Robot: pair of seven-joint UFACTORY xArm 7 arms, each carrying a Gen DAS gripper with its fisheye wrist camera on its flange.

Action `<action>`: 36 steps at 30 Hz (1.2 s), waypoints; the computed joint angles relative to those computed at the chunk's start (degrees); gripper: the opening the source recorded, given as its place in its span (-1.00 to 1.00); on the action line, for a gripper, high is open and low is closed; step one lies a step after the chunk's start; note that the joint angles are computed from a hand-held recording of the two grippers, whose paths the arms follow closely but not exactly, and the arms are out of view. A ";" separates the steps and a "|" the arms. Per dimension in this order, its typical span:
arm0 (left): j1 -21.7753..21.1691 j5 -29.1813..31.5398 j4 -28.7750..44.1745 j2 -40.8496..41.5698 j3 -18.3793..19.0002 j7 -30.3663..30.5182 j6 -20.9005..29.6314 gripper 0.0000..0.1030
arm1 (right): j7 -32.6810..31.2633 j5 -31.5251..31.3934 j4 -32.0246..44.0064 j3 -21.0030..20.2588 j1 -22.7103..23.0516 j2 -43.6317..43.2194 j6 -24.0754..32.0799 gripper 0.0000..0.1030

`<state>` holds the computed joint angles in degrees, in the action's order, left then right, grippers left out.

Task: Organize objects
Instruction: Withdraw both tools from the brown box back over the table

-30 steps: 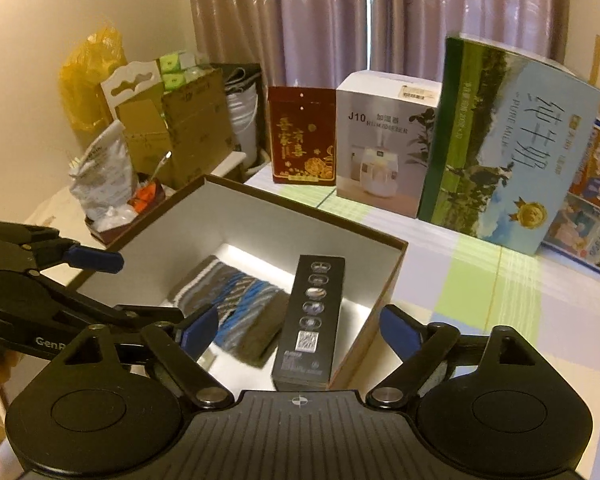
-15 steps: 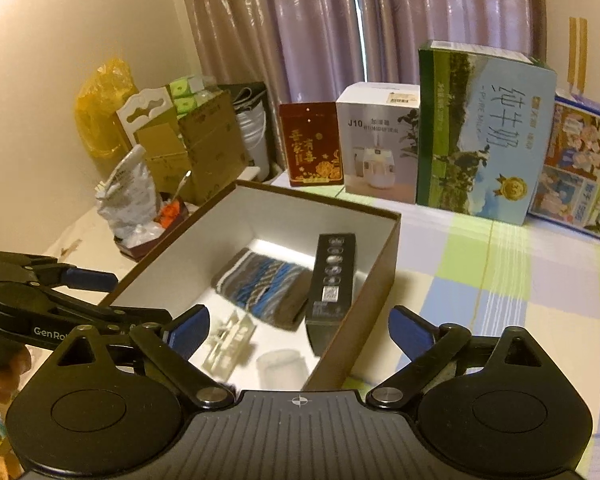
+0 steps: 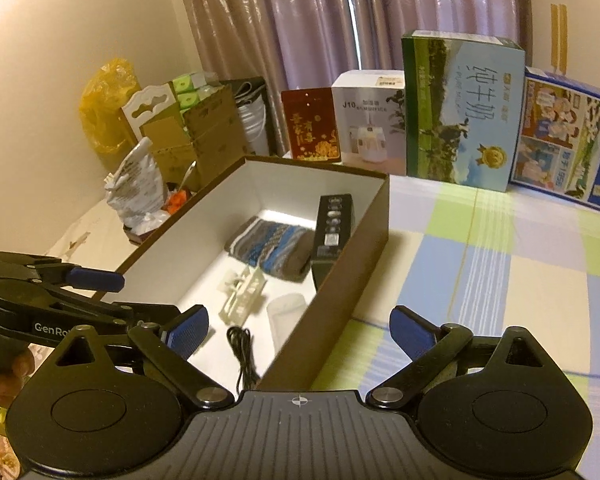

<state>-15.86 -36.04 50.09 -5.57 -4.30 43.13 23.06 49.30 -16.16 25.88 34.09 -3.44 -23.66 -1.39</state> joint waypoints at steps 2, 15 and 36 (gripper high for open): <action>-0.27 0.13 -1.45 -1.60 -0.21 -0.25 0.00 0.70 | -0.11 0.70 -1.38 -1.67 2.46 -1.58 0.71 0.84; -5.29 2.85 -10.43 -10.69 0.27 -5.66 0.20 0.70 | -1.13 5.62 -11.49 -11.81 16.77 -14.27 7.68 0.84; -13.34 13.47 -17.29 -16.29 -3.20 -23.22 -1.56 0.70 | -7.13 12.22 -26.22 -22.01 28.82 -47.29 30.47 0.84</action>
